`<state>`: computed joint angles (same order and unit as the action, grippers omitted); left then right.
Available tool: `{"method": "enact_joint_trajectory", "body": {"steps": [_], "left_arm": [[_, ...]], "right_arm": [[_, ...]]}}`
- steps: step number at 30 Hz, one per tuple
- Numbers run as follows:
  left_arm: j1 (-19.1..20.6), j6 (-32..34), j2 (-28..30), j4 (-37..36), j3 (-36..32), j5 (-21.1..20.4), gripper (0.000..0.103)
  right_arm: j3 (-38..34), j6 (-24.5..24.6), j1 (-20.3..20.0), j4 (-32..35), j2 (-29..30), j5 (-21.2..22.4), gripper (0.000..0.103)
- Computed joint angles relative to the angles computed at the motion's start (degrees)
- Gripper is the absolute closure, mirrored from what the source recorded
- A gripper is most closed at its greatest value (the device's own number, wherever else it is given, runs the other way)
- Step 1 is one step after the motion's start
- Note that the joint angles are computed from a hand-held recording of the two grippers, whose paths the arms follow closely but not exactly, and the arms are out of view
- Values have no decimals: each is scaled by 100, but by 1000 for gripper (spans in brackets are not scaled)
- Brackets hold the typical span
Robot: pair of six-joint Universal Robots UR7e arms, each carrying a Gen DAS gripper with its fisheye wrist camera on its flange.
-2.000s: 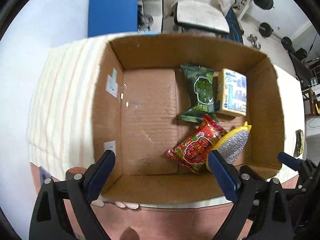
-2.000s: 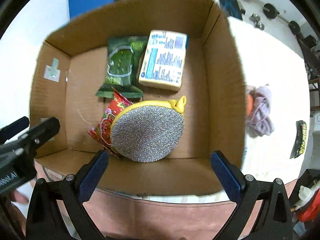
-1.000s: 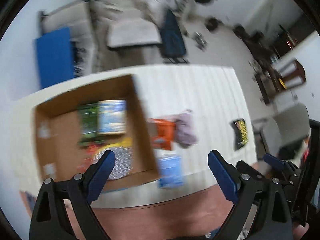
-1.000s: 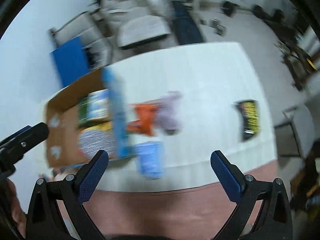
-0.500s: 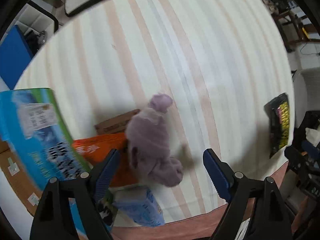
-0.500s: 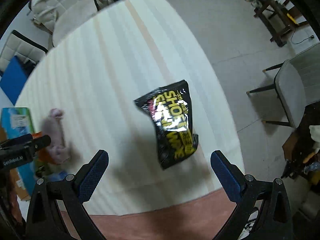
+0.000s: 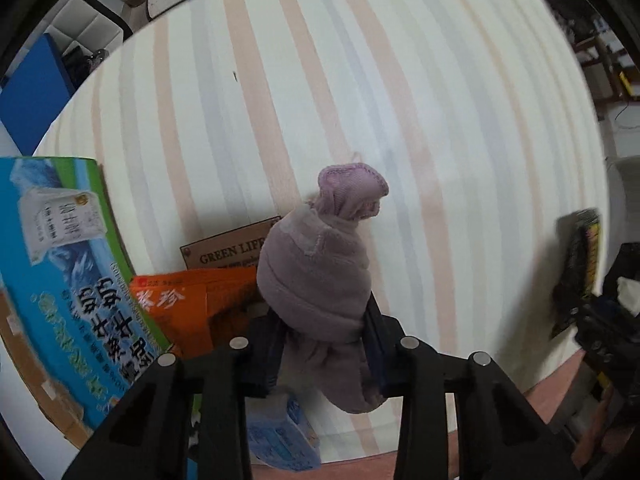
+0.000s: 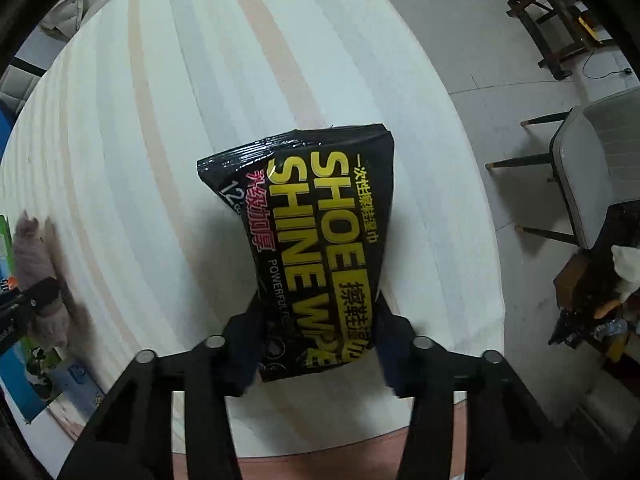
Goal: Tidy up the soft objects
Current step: 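Place the cloth and shoe wipe pack into the box, open both tools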
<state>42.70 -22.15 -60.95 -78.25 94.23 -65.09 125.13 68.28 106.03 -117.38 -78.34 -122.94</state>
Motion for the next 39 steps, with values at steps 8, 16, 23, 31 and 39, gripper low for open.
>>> {"method": "enact_joint_trajectory", "body": {"steps": [8, 16, 23, 31, 39], "left_arm": [[-256, -27, -1280, -126, 135, -647, 71], [146, 107, -1863, 893, -1142, -268, 71], [1076, 279, -1417, 1870, -2888, 841, 71], [2122, 316, -229, 2528, -4641, 1214, 71], [2593, 459, 746, 3186, -5922, 1159, 71]], "right_arm": [[-462, 302, 891, 65, 118, -33, 59], [-2213, -177, 2189, -207, 1424, 132, 59], [-4149, -1142, 2527, -665, 3261, 950, 59], [-7080, -1572, 2325, 93, 5501, 1520, 59], [-9970, -1669, 2025, 1571, 7313, 1585, 59]]}}
